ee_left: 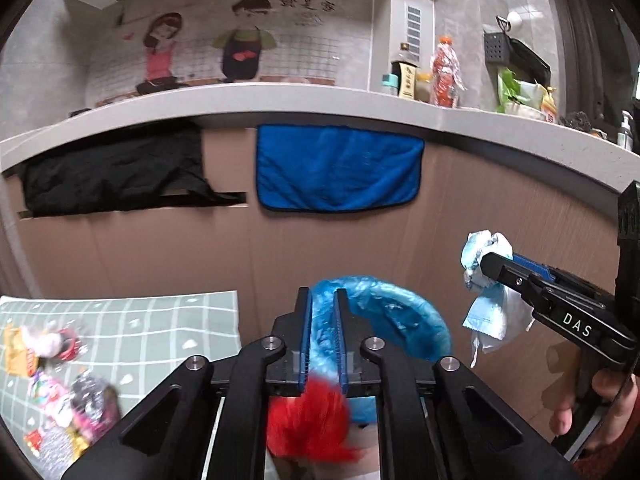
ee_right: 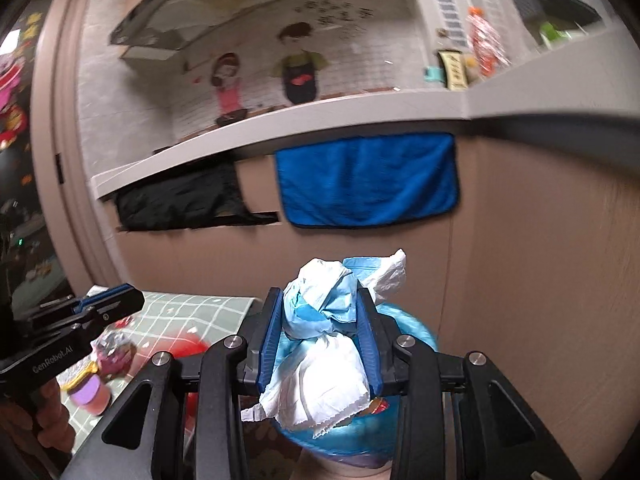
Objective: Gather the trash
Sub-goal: 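Carry the tissues and red bag over the bin and release both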
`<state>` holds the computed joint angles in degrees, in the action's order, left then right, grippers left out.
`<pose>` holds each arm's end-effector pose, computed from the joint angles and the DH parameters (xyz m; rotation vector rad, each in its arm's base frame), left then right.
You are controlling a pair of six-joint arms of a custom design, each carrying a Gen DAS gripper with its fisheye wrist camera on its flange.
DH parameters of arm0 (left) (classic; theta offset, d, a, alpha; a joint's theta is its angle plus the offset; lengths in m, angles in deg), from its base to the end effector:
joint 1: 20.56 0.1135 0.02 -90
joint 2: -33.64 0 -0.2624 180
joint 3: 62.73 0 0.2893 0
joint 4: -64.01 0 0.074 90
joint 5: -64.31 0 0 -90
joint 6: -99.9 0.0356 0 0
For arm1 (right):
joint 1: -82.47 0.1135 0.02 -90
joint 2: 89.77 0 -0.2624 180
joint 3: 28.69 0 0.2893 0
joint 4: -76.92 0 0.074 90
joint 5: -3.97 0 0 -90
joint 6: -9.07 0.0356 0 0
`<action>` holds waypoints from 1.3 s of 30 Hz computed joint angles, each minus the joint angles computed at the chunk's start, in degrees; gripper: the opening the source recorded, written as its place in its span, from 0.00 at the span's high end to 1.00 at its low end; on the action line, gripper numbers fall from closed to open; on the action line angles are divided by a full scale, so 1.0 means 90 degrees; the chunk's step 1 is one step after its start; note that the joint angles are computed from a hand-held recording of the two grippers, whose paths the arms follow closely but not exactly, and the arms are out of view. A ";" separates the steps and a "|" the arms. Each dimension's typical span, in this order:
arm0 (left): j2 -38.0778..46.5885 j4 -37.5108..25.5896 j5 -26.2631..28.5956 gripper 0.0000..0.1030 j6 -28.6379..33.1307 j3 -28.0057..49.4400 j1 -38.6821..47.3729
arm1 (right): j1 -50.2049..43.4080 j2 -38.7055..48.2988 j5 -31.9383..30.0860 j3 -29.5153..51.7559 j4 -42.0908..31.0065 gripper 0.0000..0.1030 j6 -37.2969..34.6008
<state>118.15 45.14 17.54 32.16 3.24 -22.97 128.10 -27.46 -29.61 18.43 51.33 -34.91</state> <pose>0.3472 -0.0390 0.2220 0.8297 1.9162 -0.6253 0.1948 0.1567 0.2089 0.4696 1.8837 -0.0854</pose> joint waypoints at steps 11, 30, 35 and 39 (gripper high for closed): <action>0.1267 -0.0246 -0.0478 0.94 -0.0025 0.0929 -0.0353 | -0.1049 0.0217 -0.1039 -0.0321 0.0788 0.68 -0.0383; 0.1525 -0.0720 0.0273 0.63 0.0296 0.1162 0.0202 | -0.1481 0.1290 -0.1452 -0.0151 0.1559 0.40 -0.0522; 0.1438 -0.1058 0.0435 0.57 0.0596 0.1181 0.0590 | -0.0898 0.1398 -0.0885 0.0309 0.0882 0.40 -0.0257; 0.1396 -0.1417 0.0521 0.57 0.0974 0.1190 0.1152 | -0.0278 0.1724 -0.0543 0.0835 0.0674 0.40 -0.0218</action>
